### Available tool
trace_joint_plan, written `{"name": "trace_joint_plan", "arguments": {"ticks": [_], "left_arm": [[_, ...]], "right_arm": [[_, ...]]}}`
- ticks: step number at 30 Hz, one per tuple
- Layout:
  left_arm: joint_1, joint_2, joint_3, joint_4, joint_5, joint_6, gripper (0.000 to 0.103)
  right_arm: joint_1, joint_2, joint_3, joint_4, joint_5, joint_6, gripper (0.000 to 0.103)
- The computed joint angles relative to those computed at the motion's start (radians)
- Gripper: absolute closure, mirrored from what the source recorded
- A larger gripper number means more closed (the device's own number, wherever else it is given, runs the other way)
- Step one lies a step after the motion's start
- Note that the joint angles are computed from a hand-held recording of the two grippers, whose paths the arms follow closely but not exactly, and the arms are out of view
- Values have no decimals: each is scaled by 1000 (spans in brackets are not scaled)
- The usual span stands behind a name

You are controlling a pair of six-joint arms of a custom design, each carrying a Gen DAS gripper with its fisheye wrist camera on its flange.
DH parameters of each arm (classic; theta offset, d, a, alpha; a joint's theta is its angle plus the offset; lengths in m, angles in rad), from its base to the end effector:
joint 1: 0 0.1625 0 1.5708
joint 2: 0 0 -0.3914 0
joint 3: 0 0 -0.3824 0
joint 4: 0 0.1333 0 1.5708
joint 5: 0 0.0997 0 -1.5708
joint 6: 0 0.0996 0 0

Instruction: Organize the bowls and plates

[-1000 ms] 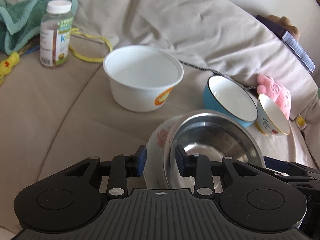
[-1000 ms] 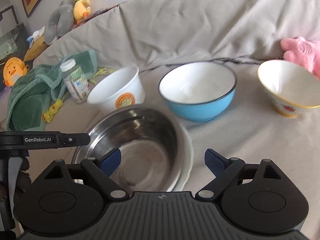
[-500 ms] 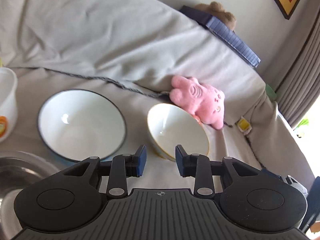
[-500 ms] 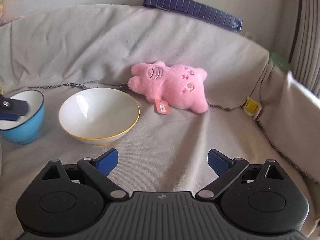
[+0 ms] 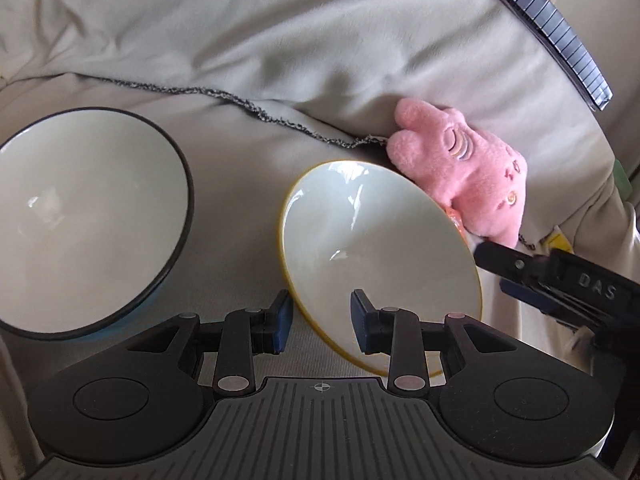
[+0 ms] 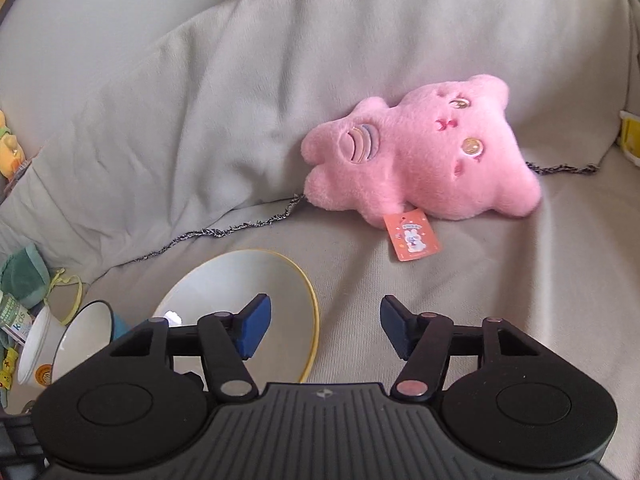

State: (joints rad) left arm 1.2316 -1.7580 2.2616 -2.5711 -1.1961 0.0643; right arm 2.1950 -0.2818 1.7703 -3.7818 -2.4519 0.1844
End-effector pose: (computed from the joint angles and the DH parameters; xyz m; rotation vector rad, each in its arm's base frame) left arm 0.0290 -0.4279 0.3285 0.4204 2.7134 -0.7602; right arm 0.3521 -0.3923 -0.0914 0.1025 -2.3487 1.2333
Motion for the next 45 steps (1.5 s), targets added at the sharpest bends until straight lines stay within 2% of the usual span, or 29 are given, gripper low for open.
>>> {"name": "trace_joint_plan", "arguments": {"ticks": [4,7,11,13,16,21,25,28,33,36,42,45], "left_arm": [[9,63,-19,-30,0,-1,64],[16,90,-32,-31,-4,9,64],[16,74,-42,46,-16,35,64],[34,39,-42,101,-54,32,64],[37,-43,-13,180,-72,47,64],[5,-236,48,395,-43,55,64],[-8,-340,60,534,-45,71,65],[-25,-369,73,567,-24,70,70],[-80,-427,101,579,26,76,72],[-86,-445,99,596,36,77,73],[-102,-480,89,632,52,105,75],[-114,-490,80,645,59,126,76]], "right_arm": [[-56,1,-35,66,109,-1,59],[-66,-6,-41,137,145,54,65],[-5,13,-50,147,71,37,66],[19,1,-10,131,77,56,66],[72,-13,52,142,66,124,66],[176,-11,132,181,29,259,65],[214,-4,194,180,29,374,65],[219,9,213,180,22,446,65],[245,20,211,175,-6,473,65],[252,20,207,190,-19,491,65],[295,15,171,344,-148,558,63],[312,-1,175,372,-187,574,61]]}}
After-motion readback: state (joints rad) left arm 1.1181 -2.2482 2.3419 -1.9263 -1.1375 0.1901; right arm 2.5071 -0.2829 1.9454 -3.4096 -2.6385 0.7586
